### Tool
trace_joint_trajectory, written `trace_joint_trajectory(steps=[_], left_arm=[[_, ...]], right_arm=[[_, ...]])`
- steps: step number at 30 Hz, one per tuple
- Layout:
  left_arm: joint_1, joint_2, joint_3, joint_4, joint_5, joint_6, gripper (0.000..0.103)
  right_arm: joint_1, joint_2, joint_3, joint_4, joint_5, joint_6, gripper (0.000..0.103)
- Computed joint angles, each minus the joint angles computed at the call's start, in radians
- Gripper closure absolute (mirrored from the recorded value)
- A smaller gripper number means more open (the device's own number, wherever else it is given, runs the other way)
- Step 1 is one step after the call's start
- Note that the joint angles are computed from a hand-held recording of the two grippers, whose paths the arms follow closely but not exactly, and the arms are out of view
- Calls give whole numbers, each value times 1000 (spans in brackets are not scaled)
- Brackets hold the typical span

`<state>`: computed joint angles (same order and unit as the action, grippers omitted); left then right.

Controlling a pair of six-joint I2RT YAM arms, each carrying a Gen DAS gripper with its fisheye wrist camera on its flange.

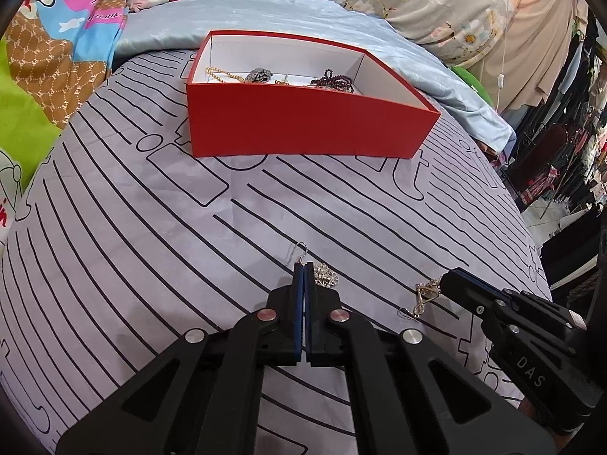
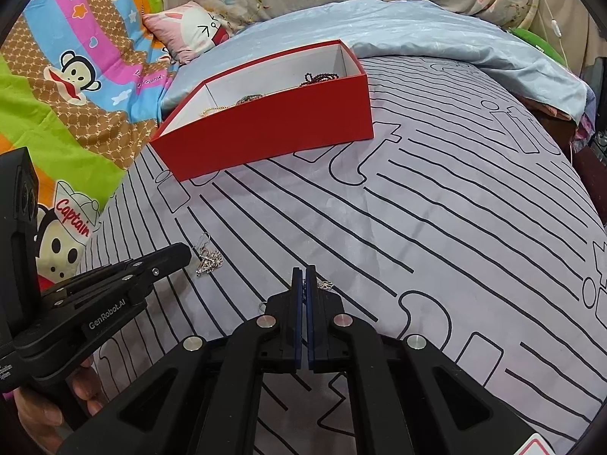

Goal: Organize jewelry
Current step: 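Grasp the silver chain pendant with the right gripper while the left grasps the other pendant, then carry both pendants into the red box and open both grippers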

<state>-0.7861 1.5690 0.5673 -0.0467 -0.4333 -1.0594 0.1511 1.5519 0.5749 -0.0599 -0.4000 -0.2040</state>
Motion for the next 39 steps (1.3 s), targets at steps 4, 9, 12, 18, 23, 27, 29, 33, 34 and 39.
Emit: trace_joint_trajectory(steps=[4, 9, 12, 18, 23, 27, 29, 33, 34, 39], left_arm=[[23, 28, 14, 24, 23, 21, 97], [37, 91, 54, 24, 5, 28, 86], [31, 113, 70, 19, -18, 39, 87], [19, 125, 83, 0, -48, 55, 93], [23, 83, 57, 12, -38, 56, 103], [23, 60, 38, 17, -35, 53, 103], [23, 50, 29, 17, -35, 51, 103], [21, 13, 7, 13, -37, 41, 103], [21, -2, -1, 12, -38, 42, 103], [13, -66, -16, -15, -53, 40, 103]], right_arm=[[0, 3, 2, -2, 2, 1, 102], [2, 13, 2, -1, 2, -2, 102], [5, 23, 5, 3, 1, -2, 102], [7, 29, 4, 7, -2, 2, 102], [6, 21, 4, 3, -5, 4, 102], [2, 18, 7, -1, -7, 2, 102], [1, 20, 9, -2, -7, 2, 102], [1, 17, 10, -5, -9, -1, 102], [1, 16, 10, -6, -9, -1, 102], [0, -1, 8, -14, -15, -1, 102]])
